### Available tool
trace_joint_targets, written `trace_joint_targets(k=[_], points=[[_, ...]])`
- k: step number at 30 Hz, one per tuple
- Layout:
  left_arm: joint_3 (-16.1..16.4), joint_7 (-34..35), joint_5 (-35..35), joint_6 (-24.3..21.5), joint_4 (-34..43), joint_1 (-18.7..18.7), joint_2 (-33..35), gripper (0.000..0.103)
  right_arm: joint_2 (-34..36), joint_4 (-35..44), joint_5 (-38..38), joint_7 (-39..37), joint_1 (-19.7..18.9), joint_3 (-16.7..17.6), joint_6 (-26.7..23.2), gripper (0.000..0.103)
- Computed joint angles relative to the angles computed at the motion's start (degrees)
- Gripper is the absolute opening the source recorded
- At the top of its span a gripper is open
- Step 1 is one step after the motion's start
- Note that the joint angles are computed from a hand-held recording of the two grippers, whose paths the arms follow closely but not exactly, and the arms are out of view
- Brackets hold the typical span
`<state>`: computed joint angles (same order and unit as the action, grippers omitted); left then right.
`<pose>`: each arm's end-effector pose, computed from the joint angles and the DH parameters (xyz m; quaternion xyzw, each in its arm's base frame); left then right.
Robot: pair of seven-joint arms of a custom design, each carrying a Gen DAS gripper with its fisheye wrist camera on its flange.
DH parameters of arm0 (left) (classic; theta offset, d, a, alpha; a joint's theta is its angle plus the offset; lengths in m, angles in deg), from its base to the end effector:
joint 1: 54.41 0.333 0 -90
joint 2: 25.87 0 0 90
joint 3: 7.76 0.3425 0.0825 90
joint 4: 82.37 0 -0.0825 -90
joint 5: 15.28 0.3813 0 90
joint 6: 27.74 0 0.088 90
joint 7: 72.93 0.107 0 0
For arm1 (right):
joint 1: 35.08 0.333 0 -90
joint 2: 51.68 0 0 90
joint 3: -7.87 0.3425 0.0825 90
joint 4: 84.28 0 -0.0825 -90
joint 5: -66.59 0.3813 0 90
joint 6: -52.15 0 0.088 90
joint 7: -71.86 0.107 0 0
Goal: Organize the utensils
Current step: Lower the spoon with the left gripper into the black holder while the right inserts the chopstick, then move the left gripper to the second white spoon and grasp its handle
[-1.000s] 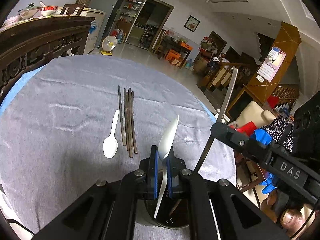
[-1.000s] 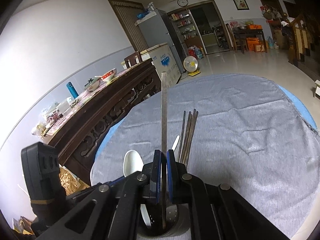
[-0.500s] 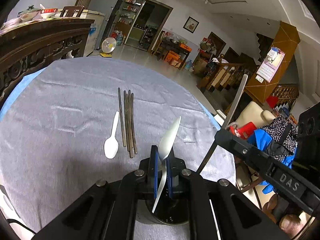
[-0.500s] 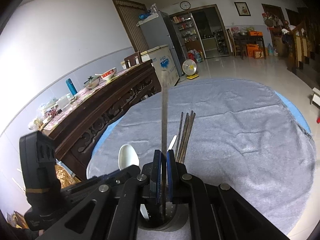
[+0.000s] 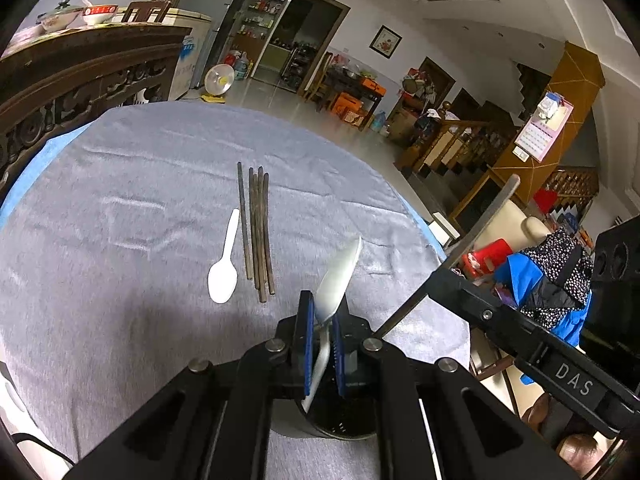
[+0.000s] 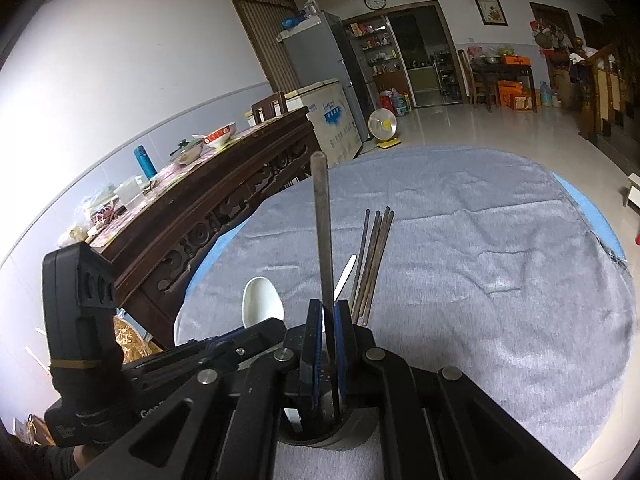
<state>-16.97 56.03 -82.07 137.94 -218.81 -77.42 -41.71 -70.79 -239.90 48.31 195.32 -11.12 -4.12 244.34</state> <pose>0.4289 -0.2126 0.5186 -0.5574 0.6956 -0.4515 0.0391 0.4074 0.1165 0.4715 -0.6100 0.6429 -0.1848 0.4248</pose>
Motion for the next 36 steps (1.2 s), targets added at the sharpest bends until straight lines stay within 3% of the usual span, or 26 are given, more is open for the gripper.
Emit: trace_joint_targets(k=[3,5,6,8,10,17,20,23,25,28,34,36], points=[[0.3,-0.9,0.5,-1.4,0.0,0.3,-0.4,0.011,-0.6,-0.2,-0.2,-0.1,1.5,-1.6,-0.4,0.015],[0.5,-1.4,0.6,-1.8,0.0,0.6,-0.8,0.026,-1.1,-0.5,-0.2,-0.4,2.1,-2.0,-0.5,0.03],[0.5,-1.6,0.5,-1.7,-0.2,0.7,-1.0,0.03,-1.6,-0.8,-0.2,-0.7,2.3,-2.2,-0.3,0.032],[0.9,-1.6,-0.2,-1.5,-0.4,0.7,-1.9,0.04,-2.7,-1.4,0.0,-1.0,1.3,-1.1,-0.2,0.044],[1.4,-1.3,-1.1,-1.6,-0.5,0.7,-2.7,0.04,-4.5,-2.8,0.6,-1.0,-1.8,1.7,1.3,0.052],[2.4,-0.6,-3.7,0.2,0.0,1.5,-3.9,0.053,-10.8,-7.3,2.3,1.2,-8.1,4.3,6.7,0.057],[2.4,-2.7,-2.2,0.2,0.3,2.6,-3.1,0.054,-12.4,-8.6,2.2,2.5,-9.0,2.6,8.4,0.062],[2.3,-7.1,1.3,-0.4,0.4,4.3,-1.8,0.055,-11.8,-8.5,0.6,4.5,-6.1,-3.5,7.3,0.063],[2.3,-10.5,4.3,-1.4,0.4,5.7,-0.8,0.056,-10.8,-8.2,-1.1,6.5,-0.7,-11.6,5.7,0.063],[1.1,-17.5,12.1,-2.7,0.8,8.5,1.3,0.056,-9.1,-7.6,-1.6,7.0,3.5,-18.3,2.3,0.063],[0.1,-28.5,28.5,-12.5,7.6,12.6,8.9,0.056,-7.7,-5.4,1.2,1.8,19.5,-35.6,-4.0,0.063],[-0.1,-30.4,33.1,-17.6,11.9,13.4,12.2,0.056,-7.3,-4.7,2.8,-0.1,22.9,-38.8,-5.2,0.063]])
